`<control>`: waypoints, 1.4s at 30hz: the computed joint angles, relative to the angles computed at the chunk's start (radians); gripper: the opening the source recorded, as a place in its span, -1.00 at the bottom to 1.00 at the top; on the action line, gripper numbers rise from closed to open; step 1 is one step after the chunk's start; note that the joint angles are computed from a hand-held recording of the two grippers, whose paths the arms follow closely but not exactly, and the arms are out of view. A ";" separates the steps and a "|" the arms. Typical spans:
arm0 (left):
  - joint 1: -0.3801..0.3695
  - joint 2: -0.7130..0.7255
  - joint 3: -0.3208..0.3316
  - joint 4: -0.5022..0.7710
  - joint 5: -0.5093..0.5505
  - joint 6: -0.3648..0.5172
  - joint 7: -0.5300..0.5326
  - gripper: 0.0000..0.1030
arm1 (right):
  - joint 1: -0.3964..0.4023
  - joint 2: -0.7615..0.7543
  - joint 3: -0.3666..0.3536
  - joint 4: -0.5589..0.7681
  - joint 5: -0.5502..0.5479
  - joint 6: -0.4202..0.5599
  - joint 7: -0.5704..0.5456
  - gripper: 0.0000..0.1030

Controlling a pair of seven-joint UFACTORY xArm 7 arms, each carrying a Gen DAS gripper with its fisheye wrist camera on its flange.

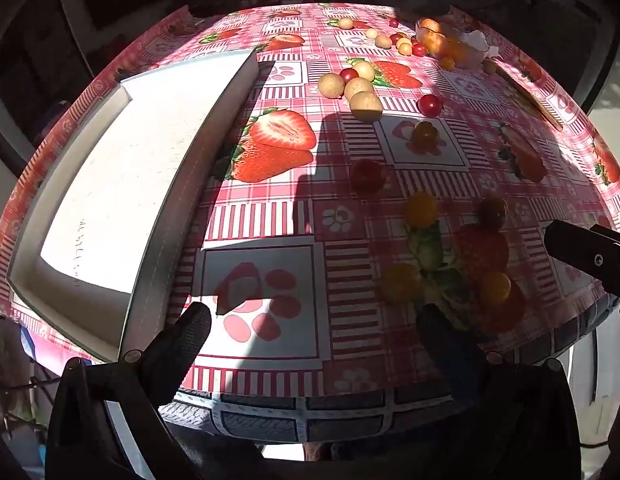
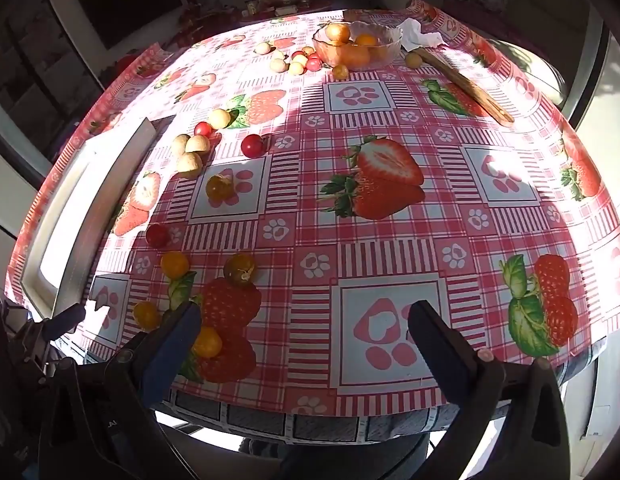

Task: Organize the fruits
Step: 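Move the left tool toward the yellow cherry tomatoes on the cloth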

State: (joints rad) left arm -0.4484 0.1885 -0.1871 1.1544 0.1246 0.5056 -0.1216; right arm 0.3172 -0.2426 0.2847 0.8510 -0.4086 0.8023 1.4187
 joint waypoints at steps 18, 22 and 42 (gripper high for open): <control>0.001 0.020 0.010 0.013 0.011 -0.014 0.009 1.00 | 0.005 0.012 -0.005 -0.004 0.017 -0.020 -0.012 1.00; -0.001 0.020 0.009 0.013 0.015 -0.016 0.003 1.00 | 0.006 0.015 -0.006 -0.003 0.020 -0.025 -0.017 1.00; -0.013 0.027 0.009 0.024 0.031 -0.008 -0.003 1.00 | 0.008 0.024 -0.012 -0.004 0.021 -0.041 -0.019 1.00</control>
State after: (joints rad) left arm -0.4618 0.2152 -0.1785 1.1789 0.1558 0.4978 -0.1248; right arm 0.3251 -0.2185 0.2727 0.8466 -0.3877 0.7610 1.4001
